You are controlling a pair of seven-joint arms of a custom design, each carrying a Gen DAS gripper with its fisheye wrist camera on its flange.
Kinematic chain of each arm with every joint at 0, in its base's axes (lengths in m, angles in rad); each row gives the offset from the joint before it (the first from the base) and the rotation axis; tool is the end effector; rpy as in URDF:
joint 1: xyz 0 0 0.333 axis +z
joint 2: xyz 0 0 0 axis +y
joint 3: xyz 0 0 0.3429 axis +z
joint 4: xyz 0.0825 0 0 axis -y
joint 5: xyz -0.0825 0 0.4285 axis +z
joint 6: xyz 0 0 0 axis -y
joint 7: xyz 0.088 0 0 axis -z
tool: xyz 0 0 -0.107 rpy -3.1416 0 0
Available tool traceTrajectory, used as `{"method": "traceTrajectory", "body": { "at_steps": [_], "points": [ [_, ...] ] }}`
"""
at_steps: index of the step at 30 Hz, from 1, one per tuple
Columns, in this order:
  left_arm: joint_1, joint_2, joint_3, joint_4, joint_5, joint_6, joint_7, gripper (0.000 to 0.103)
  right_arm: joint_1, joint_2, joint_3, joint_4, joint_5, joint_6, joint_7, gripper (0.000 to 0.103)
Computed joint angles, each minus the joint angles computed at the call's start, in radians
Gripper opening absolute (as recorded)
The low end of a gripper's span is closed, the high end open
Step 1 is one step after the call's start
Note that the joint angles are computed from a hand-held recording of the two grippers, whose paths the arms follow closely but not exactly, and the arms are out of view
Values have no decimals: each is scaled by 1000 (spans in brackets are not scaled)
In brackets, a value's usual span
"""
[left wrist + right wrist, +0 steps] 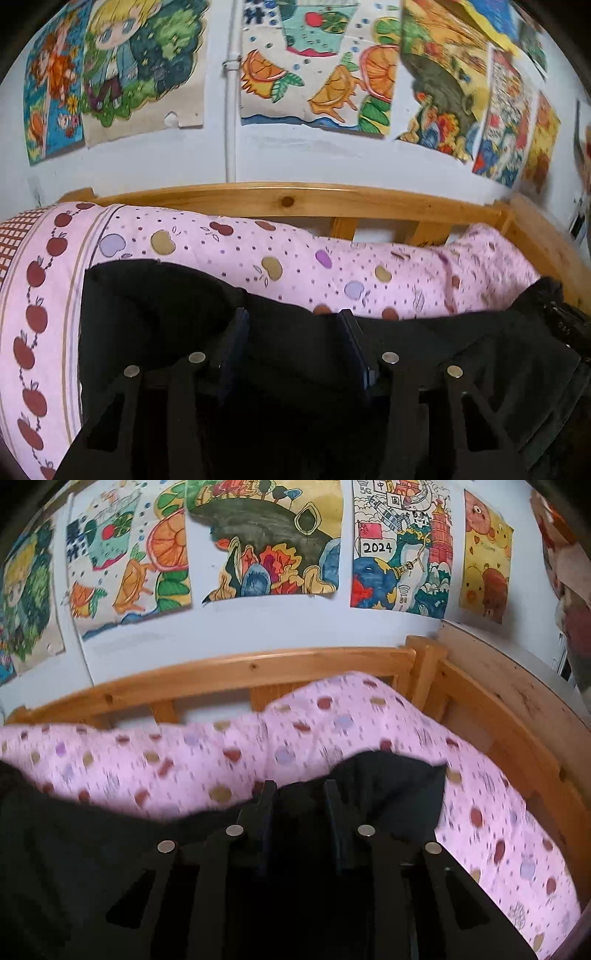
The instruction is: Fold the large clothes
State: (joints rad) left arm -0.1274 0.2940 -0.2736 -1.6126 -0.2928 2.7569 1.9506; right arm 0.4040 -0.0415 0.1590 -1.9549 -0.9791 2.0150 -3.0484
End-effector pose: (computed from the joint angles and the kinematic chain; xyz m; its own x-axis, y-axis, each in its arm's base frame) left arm 0.7013 -0.2547 0.5739 -0.5148 -0.8549 0.0642 -0.5635 0.2810 -0.7769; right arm 0.5385 0.2836 0.5397 -0.6441 -0.7649 0.0070 -0.4732 0.3912 -0.7893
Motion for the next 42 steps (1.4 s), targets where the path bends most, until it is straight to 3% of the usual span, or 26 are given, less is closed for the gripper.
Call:
{"method": "traceTrajectory", "body": {
  "at_steps": [2, 6, 9, 15, 18, 24, 30, 32, 35, 42],
  "points": [
    [1, -11, 2, -27, 6, 13, 7, 47, 5, -11, 5, -33, -17, 10, 32, 20],
    [44, -18, -33, -46, -83, -23, 107, 47, -18, -72, -6, -129, 1, 134, 75, 19],
    [82, -37, -70, -57, -216, -8, 235, 47, -44, -119, 5, -169, -34, 207, 124, 19],
    [86, -90, -101, -59, -435, 10, 456, 47, -84, -151, 44, -141, -166, 296, 168, 19],
    [84, -109, -103, -42, -552, -89, 548, 47, -90, -124, 31, -108, -173, 421, 133, 19],
    [42, -111, -46, -18, -561, -348, 618, 47, -73, -66, 11, -94, -10, 579, -94, 19],
    [28, -151, 0, -94, -598, -424, 765, 45, -54, -87, 21, -162, 80, 616, -253, 19],
    [17, -171, 12, -132, -566, -417, 808, 45, -45, -93, 27, -179, 128, 602, -334, 19],
    [-14, -212, 21, -215, -492, -333, 857, 45, -39, -87, 39, -192, 145, 578, -405, 19],
    [-64, -244, 26, -329, -437, -145, 873, 45, -27, -60, 58, -202, 14, 529, -300, 19]
  ]
}}
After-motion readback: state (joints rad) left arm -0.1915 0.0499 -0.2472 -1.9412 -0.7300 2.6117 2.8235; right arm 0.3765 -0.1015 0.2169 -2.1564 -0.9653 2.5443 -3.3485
